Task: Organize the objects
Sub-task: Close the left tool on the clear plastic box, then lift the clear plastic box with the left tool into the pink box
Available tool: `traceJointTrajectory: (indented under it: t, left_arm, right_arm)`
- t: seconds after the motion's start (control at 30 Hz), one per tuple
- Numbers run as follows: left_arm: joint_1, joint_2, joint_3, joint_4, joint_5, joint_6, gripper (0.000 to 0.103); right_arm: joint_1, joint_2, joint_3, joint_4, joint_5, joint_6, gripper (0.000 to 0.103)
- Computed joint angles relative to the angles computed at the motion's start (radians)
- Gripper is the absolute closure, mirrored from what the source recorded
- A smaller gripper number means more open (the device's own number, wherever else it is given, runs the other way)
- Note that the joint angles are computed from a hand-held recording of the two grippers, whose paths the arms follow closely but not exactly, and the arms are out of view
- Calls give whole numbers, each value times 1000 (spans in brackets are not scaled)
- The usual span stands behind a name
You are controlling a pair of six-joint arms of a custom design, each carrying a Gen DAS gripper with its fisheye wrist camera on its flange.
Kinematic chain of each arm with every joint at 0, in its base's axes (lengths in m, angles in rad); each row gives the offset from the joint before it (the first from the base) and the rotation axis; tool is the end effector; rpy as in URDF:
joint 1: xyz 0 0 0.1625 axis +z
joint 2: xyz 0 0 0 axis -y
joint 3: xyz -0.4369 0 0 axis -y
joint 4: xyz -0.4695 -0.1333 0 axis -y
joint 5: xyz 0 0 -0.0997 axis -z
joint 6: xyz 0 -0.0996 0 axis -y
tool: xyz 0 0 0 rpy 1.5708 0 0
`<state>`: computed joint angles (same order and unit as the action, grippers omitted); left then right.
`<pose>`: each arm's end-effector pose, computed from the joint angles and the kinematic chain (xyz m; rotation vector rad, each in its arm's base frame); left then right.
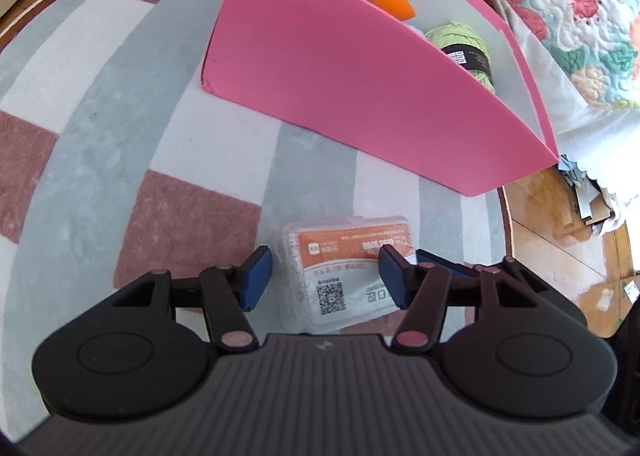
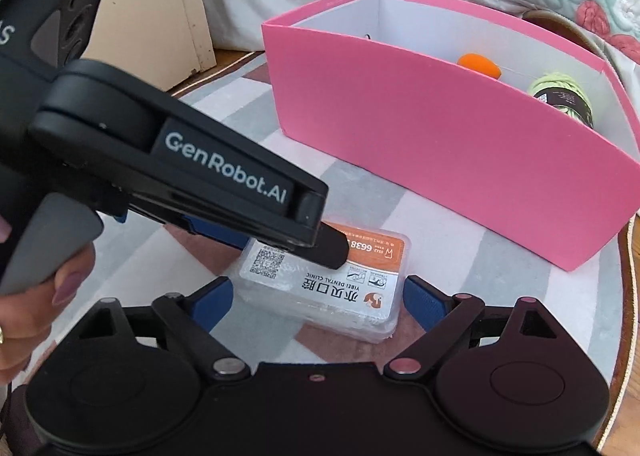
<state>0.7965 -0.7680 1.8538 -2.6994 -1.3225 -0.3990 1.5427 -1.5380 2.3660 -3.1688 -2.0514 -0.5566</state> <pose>-0.3325 -0.5656 -0.0415 0.5421 2.8973 -0.2562 0.0742 -0.4672 0.2593 0.3919 -2.3494 0.7523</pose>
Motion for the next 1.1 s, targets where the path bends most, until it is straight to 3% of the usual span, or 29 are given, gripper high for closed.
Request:
traceJointTrajectory:
  t: [0.17, 0.3, 0.53, 0.7, 0.9, 1.1]
  left_arm:
    - [13, -2, -6, 11, -24, -13, 46]
    - [30, -8, -7, 10, -50, -38, 49]
    - [-14, -23, 10, 21, 13, 43, 54]
    - [-54, -69, 49, 22, 43, 41, 53]
    - [-58, -138, 90, -13, -12, -16, 54]
    - [-88, -192, 126, -49, -1, -32, 54]
  right_arm:
    - [-39, -13, 16, -27, 85, -25, 7]
    - [-62, -23, 3, 17, 126, -16, 7]
    - [-63, -26, -7, 32, 153, 3, 9]
    - [-30, -51, 1, 40, 140, 25, 9]
    - [22, -100, 17, 22, 137, -21, 9]
    - [37, -139, 43, 17, 153, -35, 9]
